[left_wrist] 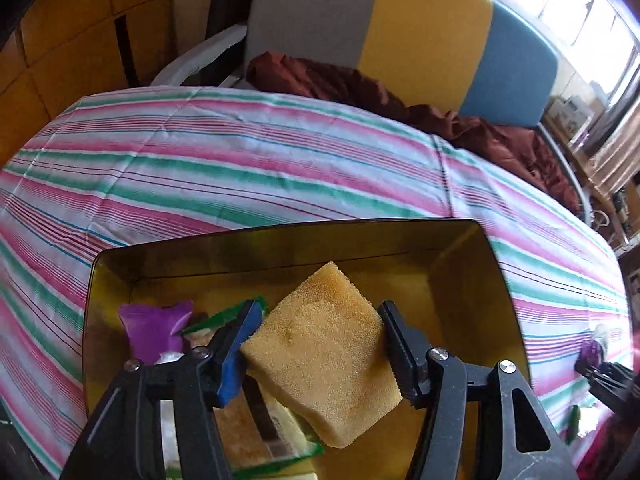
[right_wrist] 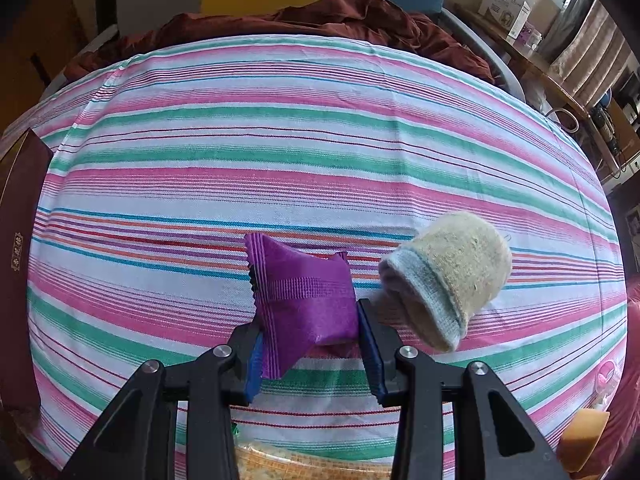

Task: Organize objects
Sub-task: 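Lower the sponge into the tray and open the left tool, then carry the purple packet into the tray and open the right tool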

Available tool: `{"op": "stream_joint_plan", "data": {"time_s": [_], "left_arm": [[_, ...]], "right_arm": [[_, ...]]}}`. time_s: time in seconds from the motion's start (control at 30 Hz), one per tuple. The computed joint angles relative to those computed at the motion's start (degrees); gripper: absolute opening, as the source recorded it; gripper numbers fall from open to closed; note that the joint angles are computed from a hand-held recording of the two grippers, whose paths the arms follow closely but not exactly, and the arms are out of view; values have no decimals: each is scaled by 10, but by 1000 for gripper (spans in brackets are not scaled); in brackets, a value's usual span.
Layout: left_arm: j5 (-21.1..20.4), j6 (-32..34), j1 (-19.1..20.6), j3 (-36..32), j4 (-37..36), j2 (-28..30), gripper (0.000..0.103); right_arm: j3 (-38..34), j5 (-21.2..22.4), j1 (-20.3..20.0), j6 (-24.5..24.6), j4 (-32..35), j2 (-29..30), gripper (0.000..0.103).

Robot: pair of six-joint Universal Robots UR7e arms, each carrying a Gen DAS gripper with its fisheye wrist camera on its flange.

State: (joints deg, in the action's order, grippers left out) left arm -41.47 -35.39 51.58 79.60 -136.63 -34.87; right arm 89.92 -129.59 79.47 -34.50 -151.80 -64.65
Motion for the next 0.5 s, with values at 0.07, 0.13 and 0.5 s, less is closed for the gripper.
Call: {"op": "stream_joint_plan", "data": {"time_s": [0.07, 0.13, 0.5], "left_arm": [[4, -5, 3, 0, 5, 0, 65], [7, -4, 3, 7, 0, -4, 72], [26, -7, -34, 98, -91, -50, 82]], "right_arm": [[-2, 1, -1, -3, -1, 2, 40], [-2, 0, 0, -6, -3, 2, 40], [4, 3, -7, -20, -20, 3, 40]]}}
